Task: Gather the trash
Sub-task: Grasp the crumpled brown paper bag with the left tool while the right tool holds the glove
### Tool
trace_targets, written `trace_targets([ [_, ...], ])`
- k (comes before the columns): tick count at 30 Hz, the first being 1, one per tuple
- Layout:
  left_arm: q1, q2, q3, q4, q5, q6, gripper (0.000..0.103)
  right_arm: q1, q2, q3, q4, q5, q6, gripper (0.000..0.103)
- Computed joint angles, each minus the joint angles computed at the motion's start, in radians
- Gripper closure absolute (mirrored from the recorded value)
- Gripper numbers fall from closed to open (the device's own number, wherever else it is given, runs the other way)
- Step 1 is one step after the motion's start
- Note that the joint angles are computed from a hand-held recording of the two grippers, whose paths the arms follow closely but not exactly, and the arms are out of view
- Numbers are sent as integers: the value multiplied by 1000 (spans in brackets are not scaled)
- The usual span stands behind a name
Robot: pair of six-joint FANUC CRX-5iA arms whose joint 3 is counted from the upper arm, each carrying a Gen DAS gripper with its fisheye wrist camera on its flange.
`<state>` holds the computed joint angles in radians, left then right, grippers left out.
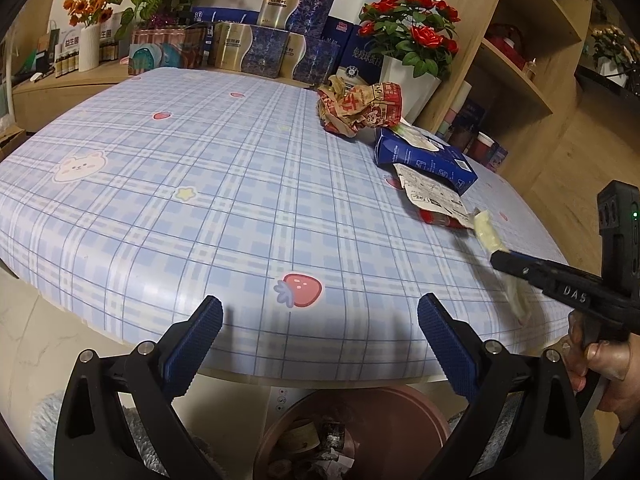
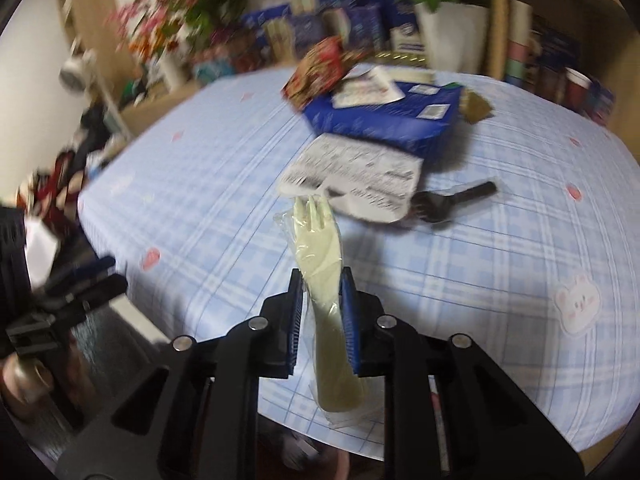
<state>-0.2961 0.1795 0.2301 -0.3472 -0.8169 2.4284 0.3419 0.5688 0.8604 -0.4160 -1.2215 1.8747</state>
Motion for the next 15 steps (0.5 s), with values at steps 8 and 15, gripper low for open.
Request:
trace_targets([
  [8, 40, 23, 37, 90, 2, -48, 7, -41, 1, 5, -33, 64, -46, 81],
  [15, 86, 203, 330, 162, -71, -254, 7, -85, 72, 123, -85, 64, -76, 81],
])
